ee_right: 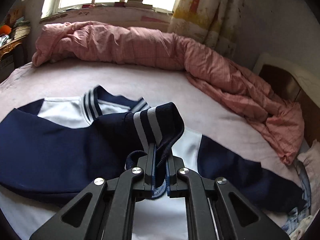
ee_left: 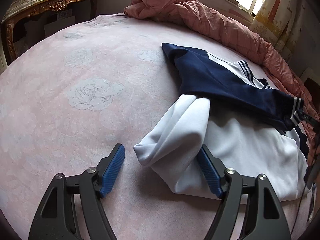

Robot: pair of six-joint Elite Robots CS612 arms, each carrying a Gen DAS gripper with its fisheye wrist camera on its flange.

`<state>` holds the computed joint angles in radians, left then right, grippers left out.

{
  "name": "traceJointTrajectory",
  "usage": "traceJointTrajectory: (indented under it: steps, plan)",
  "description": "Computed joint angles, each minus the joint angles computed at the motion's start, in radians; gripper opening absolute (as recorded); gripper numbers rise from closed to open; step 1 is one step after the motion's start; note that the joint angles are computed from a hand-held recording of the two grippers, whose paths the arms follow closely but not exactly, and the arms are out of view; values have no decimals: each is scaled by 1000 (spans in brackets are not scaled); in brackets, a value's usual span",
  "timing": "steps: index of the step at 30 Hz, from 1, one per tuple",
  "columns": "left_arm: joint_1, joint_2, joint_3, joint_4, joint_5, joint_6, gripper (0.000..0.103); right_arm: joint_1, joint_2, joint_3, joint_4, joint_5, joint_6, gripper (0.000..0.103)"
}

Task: Fold large clothes
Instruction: 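Lay the held sleeve across the jacket body and open the right gripper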

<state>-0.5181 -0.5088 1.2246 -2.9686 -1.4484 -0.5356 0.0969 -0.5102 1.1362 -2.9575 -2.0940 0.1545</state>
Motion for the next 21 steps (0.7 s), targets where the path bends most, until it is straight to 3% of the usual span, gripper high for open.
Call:
traceJointTrajectory:
  steps: [4,6,8,12,15,17,21]
  plan:
    - [12,-21,43,-119,-60,-14,72,-35,2,38,46,74,142,8]
    - [1,-33,69,-196,19,6,72,-46,-5,60,40,109,172,8]
    - [-15,-33,67,-196,117,50,72,-55,-17,77,40,140,188,8]
    - [-7,-7,20,-100,73,39,72,-69,-44,98,73,195,152,11]
    - [-14,3,4,-62,107,56,69,-70,-71,153,4,164,104,28]
    - [-18,-1,17,-105,110,73,69,-72,-96,202,-51,144,101,40]
    - [-30,-5,37,-215,111,139,69,-111,-168,319,-116,200,163,46]
